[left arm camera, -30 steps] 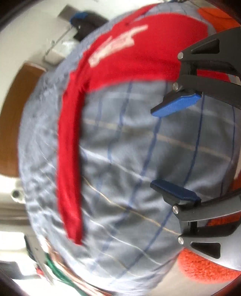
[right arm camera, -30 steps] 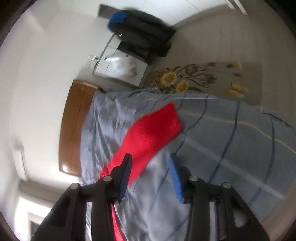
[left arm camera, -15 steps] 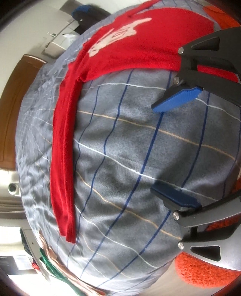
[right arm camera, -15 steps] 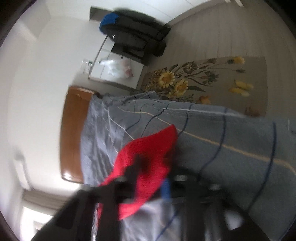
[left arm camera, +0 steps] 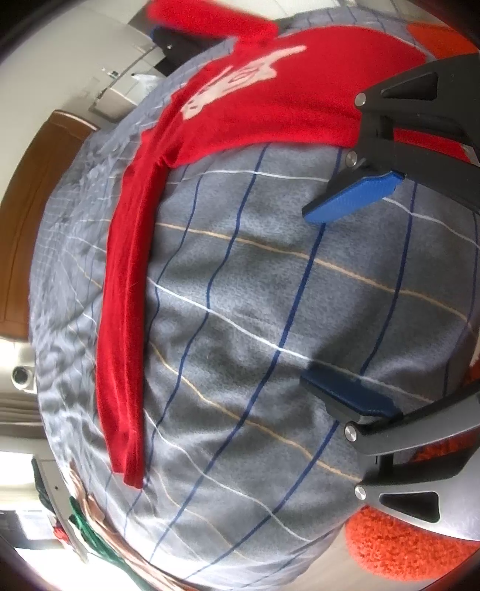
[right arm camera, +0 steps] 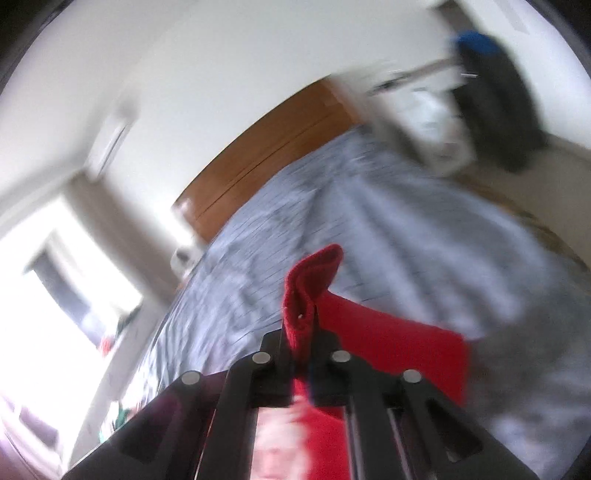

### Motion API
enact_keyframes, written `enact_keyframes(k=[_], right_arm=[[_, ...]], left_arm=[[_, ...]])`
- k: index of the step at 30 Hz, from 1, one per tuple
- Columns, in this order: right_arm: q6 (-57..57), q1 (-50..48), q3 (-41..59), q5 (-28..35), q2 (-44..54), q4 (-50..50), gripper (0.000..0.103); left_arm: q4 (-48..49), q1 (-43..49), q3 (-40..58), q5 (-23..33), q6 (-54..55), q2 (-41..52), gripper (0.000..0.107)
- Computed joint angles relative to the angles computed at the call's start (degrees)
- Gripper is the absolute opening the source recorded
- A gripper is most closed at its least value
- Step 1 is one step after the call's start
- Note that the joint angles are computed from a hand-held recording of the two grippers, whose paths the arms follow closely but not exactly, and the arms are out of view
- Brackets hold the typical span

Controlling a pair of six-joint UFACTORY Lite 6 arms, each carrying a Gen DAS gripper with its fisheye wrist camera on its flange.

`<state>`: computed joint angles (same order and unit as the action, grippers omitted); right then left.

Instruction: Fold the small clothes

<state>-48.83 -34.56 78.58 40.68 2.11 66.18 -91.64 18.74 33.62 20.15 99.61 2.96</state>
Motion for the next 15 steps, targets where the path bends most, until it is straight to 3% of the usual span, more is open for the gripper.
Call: enact_keyframes(k=[4, 5, 6, 7, 8, 13, 15], right_arm=[[7.41, 21.81, -1.95, -17.28, 4.54, -8.47, 0.006], [7.96, 26.75, -2.71, -21.0, 7.81, -9.12, 0.013], [6.5, 29.3, -3.82, -22.38, 9.99, -7.38, 0.025], [3.25, 31.38, -5.21, -23.05, 12.0, -3.23, 0.058], [-1.46, 33.02, -7.79, -22.64, 13.59, 2.76, 0.068], [-31.11, 36.81, -26.83, -21.45, 6.88, 28.45, 0.068], [-43.07, 36.04, -38.3, -20.99, -1.6, 35.39, 0.068]], left_arm=[[0.02, -0.16, -0.06, -0.11, -0.03, 0.0, 0.084], [0.09, -0.19, -0.05, -0.08, -0.04, 0.03, 0.085], [0.31, -0.17, -0.02, 0.1, -0.14, 0.14, 0.088], [0.39, -0.35, -0.1, 0.08, -0.15, 0.09, 0.09], [0.09, -0.64, -0.27, -0.24, 0.24, -0.05, 0.091], [-3.22, -3.25, -0.79, -2.75, 3.21, -0.2, 0.097], [-4.99, -4.0, -0.84, -3.54, 4.72, -0.01, 0.099]])
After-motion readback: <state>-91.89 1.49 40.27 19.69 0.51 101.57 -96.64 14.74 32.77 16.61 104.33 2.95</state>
